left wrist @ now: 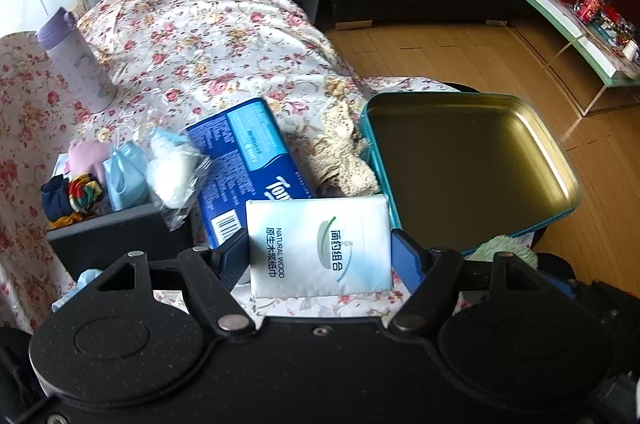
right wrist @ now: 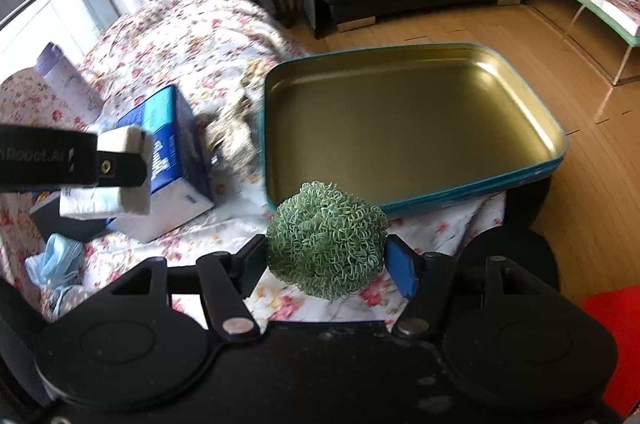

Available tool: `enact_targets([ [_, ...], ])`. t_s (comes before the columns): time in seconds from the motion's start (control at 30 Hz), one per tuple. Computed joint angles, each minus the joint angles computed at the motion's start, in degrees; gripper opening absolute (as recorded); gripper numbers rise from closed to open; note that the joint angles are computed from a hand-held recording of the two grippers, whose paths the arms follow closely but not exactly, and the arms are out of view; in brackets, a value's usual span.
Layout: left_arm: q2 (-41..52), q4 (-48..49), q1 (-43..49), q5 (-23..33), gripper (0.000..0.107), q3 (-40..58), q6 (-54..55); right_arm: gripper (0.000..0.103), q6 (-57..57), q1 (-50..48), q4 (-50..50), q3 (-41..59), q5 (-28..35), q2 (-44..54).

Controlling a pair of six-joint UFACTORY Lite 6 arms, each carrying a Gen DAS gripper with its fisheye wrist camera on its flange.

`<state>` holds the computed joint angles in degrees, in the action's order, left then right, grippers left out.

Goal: Organize soft objects
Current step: 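Lift and carry the scrubber with the right tool while the left tool carries the tissue pack to the tray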

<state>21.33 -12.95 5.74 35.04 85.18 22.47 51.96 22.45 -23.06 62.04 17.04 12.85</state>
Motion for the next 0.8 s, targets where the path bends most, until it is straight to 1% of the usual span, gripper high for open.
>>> enact_targets([
  [0.47,9.5,2.0,-6.6,2.7,0.068,10.7,-5.4,0.063,2.6,-11.4,-5.3,4.5,1.5,2.3],
  [0.8,18.3,3.8,-11.2,5.0,0.068,20.8,-8.2,0.063,2.1,-14.8,-6.7,9.5,2.2,7.2],
])
